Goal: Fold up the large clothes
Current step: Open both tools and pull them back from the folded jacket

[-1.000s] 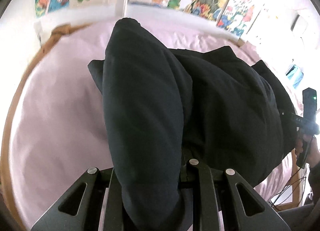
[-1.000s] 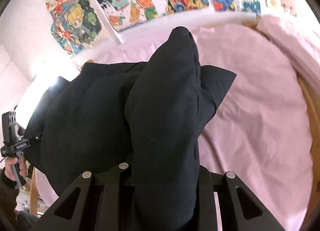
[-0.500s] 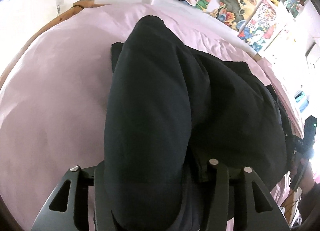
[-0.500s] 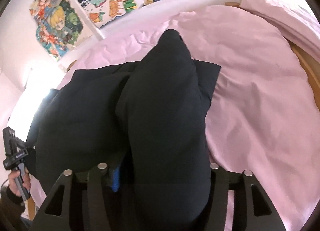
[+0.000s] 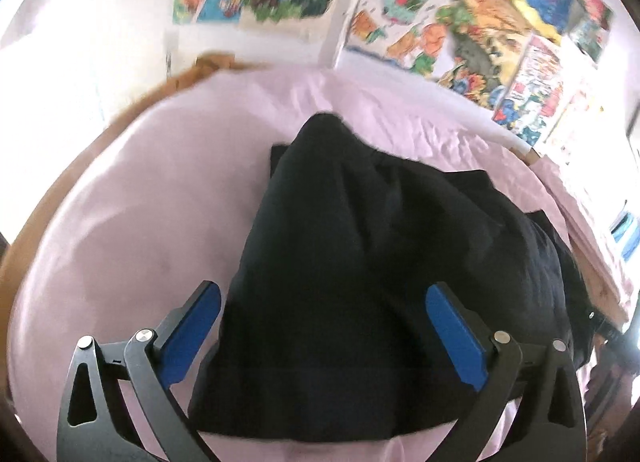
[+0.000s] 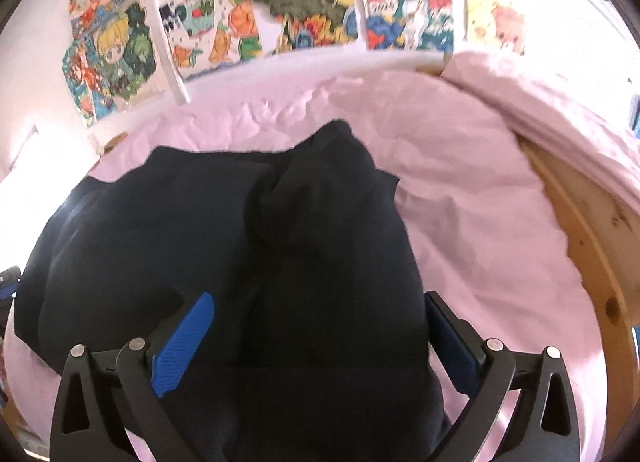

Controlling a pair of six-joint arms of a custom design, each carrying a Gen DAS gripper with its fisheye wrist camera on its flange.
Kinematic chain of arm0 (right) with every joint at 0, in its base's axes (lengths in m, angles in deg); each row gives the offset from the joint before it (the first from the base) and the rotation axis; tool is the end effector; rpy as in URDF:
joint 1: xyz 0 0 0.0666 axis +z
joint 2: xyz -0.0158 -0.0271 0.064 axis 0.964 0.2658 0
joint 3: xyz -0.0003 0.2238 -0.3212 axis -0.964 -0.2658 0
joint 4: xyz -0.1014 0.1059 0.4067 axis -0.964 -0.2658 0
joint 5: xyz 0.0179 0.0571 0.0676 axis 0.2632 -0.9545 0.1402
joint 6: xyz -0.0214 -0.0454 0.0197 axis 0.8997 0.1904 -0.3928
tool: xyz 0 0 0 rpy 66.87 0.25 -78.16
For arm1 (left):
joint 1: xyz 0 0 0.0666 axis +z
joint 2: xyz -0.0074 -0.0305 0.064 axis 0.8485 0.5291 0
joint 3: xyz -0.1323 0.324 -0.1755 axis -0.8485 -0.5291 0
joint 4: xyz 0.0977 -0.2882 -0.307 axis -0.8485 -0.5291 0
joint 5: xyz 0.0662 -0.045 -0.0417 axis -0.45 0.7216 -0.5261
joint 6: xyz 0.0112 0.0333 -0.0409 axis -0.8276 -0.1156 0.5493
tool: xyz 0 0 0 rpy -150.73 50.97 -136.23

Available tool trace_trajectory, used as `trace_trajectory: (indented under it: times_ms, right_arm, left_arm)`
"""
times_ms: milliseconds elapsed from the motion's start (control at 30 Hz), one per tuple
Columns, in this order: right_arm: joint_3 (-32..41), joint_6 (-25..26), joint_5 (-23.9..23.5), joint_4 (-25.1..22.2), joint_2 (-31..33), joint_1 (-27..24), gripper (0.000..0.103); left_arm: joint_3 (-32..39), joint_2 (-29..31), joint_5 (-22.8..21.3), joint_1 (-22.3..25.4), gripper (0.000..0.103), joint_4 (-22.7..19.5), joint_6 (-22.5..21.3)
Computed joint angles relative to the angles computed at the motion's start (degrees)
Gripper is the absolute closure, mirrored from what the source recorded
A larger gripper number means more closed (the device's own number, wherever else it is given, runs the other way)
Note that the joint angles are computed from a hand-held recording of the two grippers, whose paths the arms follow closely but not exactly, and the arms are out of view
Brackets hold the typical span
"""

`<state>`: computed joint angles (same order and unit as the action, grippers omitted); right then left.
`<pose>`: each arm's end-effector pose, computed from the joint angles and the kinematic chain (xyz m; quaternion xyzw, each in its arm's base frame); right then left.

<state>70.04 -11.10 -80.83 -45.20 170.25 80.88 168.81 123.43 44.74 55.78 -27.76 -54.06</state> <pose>0.6718 0.0825 0.4587 -0.0791 0.9221 0.1412 0.3515 0.5747 -0.0202 0.4390 -0.1466 0.8960 -0.0361 0.4175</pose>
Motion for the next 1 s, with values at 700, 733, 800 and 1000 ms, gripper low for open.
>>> trace_trajectory:
  times_ms: [700, 733, 800, 1000]
  right_arm:
    - [-33.42, -5.92, 1.98, 24.88, -29.64, 3.52, 0.0]
    - [-34.23, -6.16, 2.11, 25.32, -30.49, 3.7, 0.0]
    - [-35.96, -6.55, 2.22, 26.0, -32.41, 4.16, 0.0]
    - [-39.97, -5.34, 2.49, 27.74, -37.32, 5.69, 0.0]
  left_arm:
    - [-24.41, -21.27, -20.18, -16.33, 0.002, 22.11, -9.38]
    - [-25.15, -21.93, -20.51, -16.69, 0.002, 22.61, -9.69]
    - [-26.65, -23.28, -21.28, -17.36, 0.002, 23.19, -9.93]
    - [-31.25, -26.83, -23.79, -19.44, 0.002, 26.0, -10.47]
